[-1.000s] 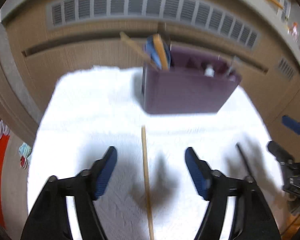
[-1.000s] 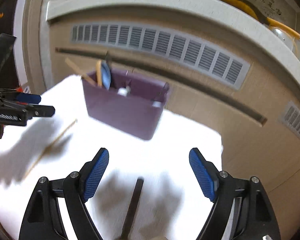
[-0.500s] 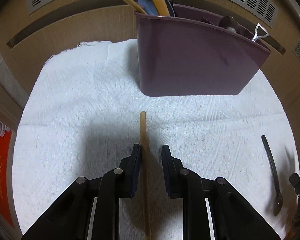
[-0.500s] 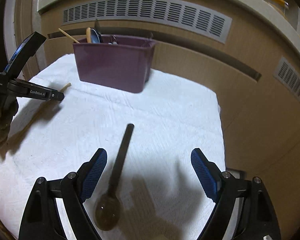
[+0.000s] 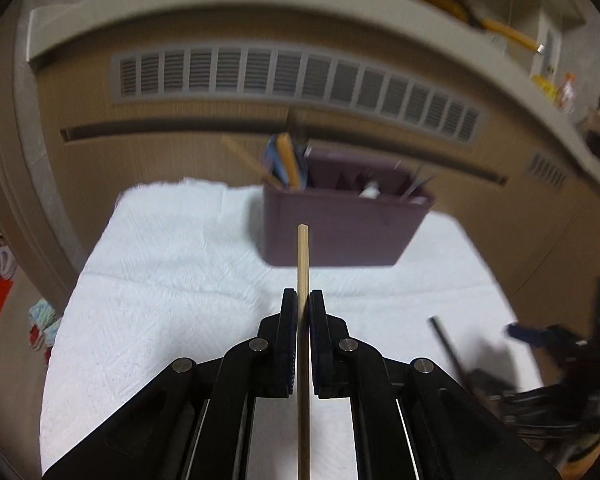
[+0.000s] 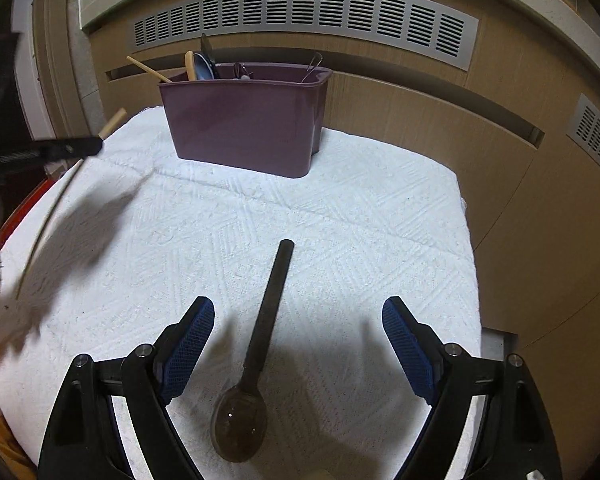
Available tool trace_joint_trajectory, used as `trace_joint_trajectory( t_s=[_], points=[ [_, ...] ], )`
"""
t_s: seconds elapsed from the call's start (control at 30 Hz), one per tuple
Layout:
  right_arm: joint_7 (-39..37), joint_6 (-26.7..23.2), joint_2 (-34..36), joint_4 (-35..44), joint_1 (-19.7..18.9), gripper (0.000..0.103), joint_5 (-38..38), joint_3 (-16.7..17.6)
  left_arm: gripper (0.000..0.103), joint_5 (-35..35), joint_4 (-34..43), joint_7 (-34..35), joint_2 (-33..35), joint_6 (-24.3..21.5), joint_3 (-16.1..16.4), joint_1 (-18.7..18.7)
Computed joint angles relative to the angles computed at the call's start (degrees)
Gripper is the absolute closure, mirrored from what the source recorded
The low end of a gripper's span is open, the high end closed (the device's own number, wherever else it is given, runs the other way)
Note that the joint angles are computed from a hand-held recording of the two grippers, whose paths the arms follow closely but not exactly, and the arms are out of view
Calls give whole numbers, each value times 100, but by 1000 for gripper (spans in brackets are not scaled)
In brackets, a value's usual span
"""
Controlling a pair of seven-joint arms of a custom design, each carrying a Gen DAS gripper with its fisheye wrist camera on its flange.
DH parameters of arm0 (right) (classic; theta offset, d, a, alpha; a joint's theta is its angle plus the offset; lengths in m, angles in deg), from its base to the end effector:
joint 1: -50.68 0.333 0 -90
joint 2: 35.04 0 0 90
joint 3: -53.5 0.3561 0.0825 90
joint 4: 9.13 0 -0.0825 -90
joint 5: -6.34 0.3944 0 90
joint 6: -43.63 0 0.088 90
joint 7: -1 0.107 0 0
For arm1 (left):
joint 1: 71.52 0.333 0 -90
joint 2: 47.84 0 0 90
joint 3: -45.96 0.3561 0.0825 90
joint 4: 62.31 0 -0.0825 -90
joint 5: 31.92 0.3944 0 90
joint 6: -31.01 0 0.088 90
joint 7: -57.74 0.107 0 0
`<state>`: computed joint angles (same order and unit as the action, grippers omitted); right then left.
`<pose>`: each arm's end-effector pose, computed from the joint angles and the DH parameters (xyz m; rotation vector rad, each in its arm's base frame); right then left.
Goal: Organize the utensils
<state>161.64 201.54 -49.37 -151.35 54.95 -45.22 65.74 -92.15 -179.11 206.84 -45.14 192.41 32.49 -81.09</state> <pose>0.4450 0.1692 0.4559 -1.6648 1.9824 -0.8055 0.5767 -0.1964 0.5203 -1.2885 2.2620 -1.2468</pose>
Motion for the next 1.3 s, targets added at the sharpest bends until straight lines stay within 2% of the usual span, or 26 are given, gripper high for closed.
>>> trace_joint_trajectory(
  t_s=[0.07, 0.13, 0.2, 0.33, 0.47, 0.53, 0.63, 0.77, 0.93, 1.03, 1.07, 1.3],
  points=[
    [-135, 8, 131, 92, 42, 29, 134, -46, 97, -794, -41, 626, -226, -189, 25, 54],
    [-541, 36, 340, 232, 171, 57, 557, -195, 97, -1327, -83, 1007, -396, -406, 136, 32],
    [-854, 93, 546, 378, 261, 66, 966, -316, 97, -1596, -105, 1194, -495, -580, 243, 2],
    [-900, 16, 820, 628, 343, 66, 1131, -418, 97, -1851, -147, 1426, -573, -798, 378, -14],
    [-864, -231, 1017, 840, 488, 73, 1162, -523, 97, -2065, -207, 1569, -611, -985, 463, 12],
    [-1006, -257, 1088, 871, 572, 80, 1365, -612, 97, -2103, -227, 1543, -614, -1080, 492, 44],
    [-915, -421, 1083, 892, 656, 91, 1271, -656, 97, -2066, -290, 1492, -631, -1102, 494, 66],
    [-936, -385, 912, 741, 716, 91, 1284, -648, 97, -1913, -441, 1369, -687, -1100, 485, 64],
    [-662, -135, 426, 367, 621, 92, 1166, -471, 97, -1656, -690, 1165, -784, -1105, 493, 9],
    [-536, -8, 75, 186, 489, 92, 1128, -254, 97, -1584, -823, 1093, -879, -1150, 512, -32],
    [-696, -25, -27, 156, 522, 92, 1331, -232, 97, -1589, -870, 1095, -926, -1156, 520, -51],
    [-519, 250, -678, -26, 35, 92, 1223, 481, 97, -1746, -1140, 1324, -1319, -1096, 588, -242]
  ],
)
